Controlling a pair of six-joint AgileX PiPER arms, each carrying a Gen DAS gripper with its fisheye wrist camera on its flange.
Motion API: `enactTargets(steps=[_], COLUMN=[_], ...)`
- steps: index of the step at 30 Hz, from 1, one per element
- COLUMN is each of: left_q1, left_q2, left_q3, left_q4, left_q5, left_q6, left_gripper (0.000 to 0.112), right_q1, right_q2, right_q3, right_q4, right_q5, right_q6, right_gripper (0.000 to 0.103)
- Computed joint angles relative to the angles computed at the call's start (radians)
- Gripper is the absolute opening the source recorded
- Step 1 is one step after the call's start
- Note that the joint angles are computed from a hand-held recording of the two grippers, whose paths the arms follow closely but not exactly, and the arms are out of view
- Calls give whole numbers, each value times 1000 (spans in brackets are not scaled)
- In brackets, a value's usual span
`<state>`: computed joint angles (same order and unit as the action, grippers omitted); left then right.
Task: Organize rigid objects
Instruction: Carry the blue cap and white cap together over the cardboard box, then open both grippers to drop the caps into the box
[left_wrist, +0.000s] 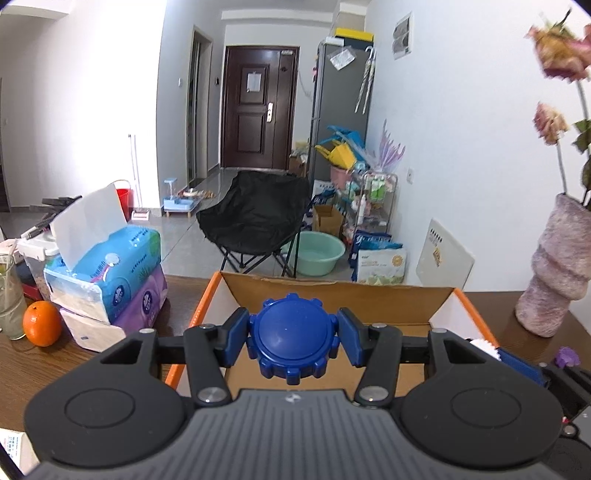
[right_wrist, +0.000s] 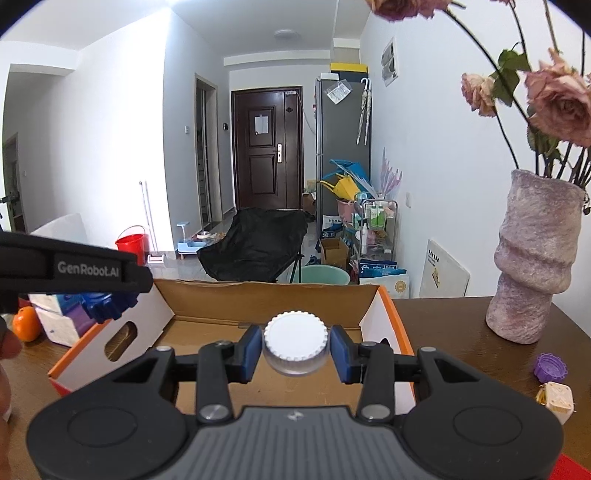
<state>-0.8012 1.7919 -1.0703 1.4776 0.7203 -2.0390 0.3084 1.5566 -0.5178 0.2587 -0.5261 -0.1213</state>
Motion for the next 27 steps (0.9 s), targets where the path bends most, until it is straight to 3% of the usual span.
enactTargets(steps=[11, 20, 21, 23, 25, 27], left_q1=[60, 77, 77, 76, 72, 70], left_q2=[102, 124, 123, 124, 118, 108], left_q3=[-84, -100, -100, -100, -91, -83], left_q4=[-104, -142, -144, -140, -121, -113], left_q5=[-40, -71, -72, -69, -61, -58], left_q6=[120, 170, 173, 170, 149, 132], left_gripper=[53, 54, 57, 71, 82, 89], right_q1=[-20, -25, -22, -17, -11, -6], right_q2=[123, 143, 141, 140, 140, 133], right_q3=[-90, -99, -98, -102, -94, -89], right_q4=[27, 23, 30, 65, 97, 125], right_q5=[38, 52, 54, 60, 35, 22], right_q6=[-28, -33, -43, -72, -97, -120], right_gripper=[39, 40, 42, 72, 90, 91])
